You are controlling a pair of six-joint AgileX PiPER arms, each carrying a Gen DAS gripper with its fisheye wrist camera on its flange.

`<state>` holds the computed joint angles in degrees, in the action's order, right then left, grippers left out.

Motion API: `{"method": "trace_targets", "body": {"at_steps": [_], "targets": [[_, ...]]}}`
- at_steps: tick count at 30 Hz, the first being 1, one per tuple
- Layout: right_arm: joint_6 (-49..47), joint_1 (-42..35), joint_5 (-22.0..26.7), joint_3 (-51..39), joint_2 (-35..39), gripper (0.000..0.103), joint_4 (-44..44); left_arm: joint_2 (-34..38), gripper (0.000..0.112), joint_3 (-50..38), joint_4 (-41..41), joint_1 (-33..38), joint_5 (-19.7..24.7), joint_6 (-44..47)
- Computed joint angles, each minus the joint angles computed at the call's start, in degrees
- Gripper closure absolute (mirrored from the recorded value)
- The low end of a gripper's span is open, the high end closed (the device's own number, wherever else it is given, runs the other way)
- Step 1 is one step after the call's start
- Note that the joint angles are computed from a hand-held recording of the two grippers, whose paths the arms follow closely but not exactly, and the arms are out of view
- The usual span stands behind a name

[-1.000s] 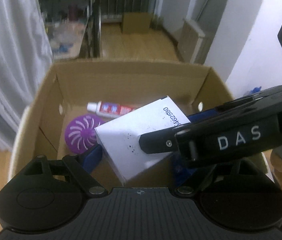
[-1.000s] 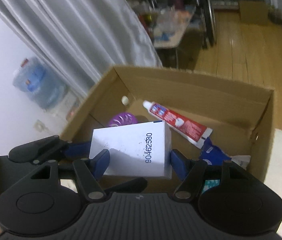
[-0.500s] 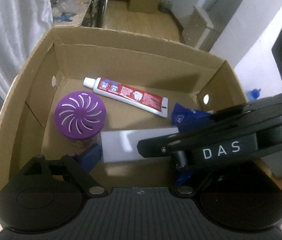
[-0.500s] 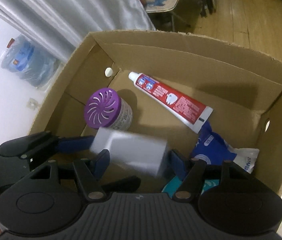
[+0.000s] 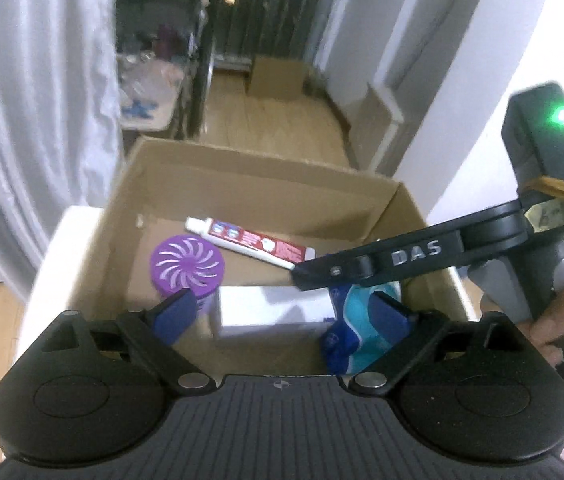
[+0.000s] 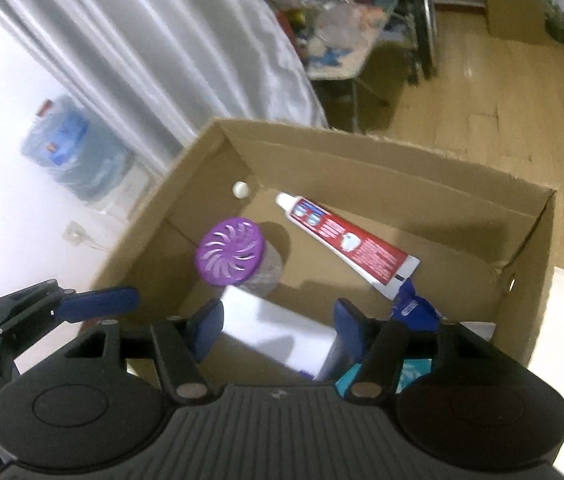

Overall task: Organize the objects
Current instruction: 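Open both grippers and release the white box beside the toothpaste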

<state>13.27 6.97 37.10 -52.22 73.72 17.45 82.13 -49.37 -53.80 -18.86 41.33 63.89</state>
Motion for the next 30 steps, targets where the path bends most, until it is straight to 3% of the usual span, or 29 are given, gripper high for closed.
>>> {"method": "trace_targets", "body": {"at_steps": [4,9,17,30], "targets": [[-5.4,-0.2,1.4,0.9,-0.5,0.049,5.9,-7.0,0.02,5.9,-6.1,9.5,6.0,7.1],[-10.9,-0.6,3.2,0.1,4.7,0.053,12.8,-13.6,0.02,12.2,-8.2,21.4,12.7,12.9],[-1.6,-0.6,-0.6,-1.0,8.4,0.055,5.8,-14.0,0.02,15.4,-5.2,36.5,19.4,16.5],[9.2,1.8,-7.2,-4.8,10.8,0.055,-4.6,-12.0,0.02,15.1,-5.7,40.3,19.7,18.9]]}}
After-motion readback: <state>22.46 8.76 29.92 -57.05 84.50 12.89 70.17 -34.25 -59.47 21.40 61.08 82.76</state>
